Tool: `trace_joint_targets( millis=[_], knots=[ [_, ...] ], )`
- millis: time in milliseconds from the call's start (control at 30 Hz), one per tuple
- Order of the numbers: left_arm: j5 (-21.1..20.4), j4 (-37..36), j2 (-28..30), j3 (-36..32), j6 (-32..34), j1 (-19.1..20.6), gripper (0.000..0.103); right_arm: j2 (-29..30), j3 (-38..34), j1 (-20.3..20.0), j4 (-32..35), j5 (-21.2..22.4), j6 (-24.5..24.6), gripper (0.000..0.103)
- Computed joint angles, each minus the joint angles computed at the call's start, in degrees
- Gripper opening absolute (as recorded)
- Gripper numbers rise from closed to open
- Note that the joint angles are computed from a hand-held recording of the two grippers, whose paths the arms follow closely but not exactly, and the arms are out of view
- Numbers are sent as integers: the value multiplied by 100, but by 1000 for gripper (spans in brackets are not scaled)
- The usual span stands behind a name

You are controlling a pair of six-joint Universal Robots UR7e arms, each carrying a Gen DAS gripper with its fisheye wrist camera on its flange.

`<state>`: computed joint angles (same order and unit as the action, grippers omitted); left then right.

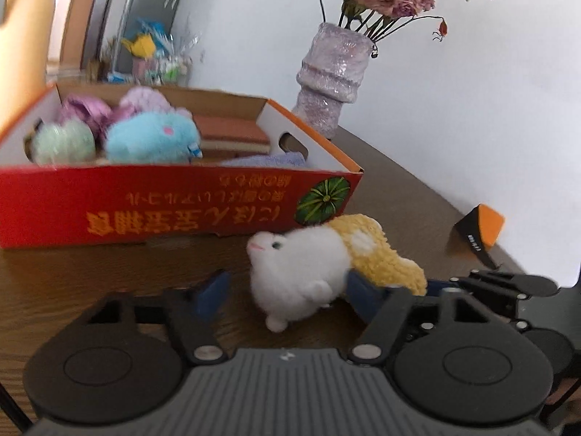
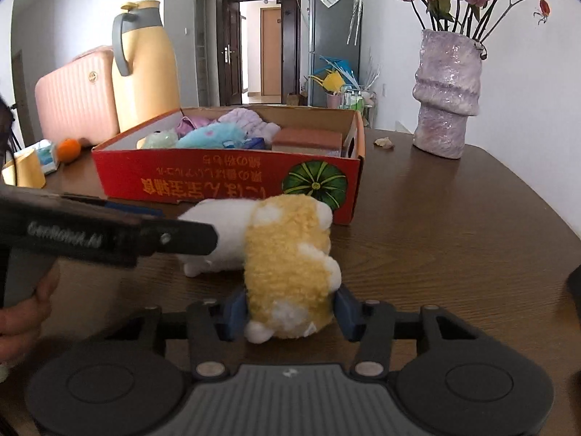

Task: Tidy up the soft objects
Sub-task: 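Grasp the white-and-yellow plush hamster with both grippers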

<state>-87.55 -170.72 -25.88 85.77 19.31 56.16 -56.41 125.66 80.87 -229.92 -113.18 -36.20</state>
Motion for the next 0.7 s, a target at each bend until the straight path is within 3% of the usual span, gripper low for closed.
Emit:
trace_joint_targets(
  millis=[67,200,533,700],
  knots=[
    [-88,170,-35,4,17,20,47,3,11,-28,-31,70,44,47],
    [59,71,-249,354,-23,-48,47,-11,162,-58,-230,281,125,45],
    [234,-1294,-1628,2662,-475,-289,44,-301,1473,208,-993,669,267,44],
    [445,-1662,-2100,3346,-661,-427,42,-169,1932,532,-1547,622,229,44]
  ],
)
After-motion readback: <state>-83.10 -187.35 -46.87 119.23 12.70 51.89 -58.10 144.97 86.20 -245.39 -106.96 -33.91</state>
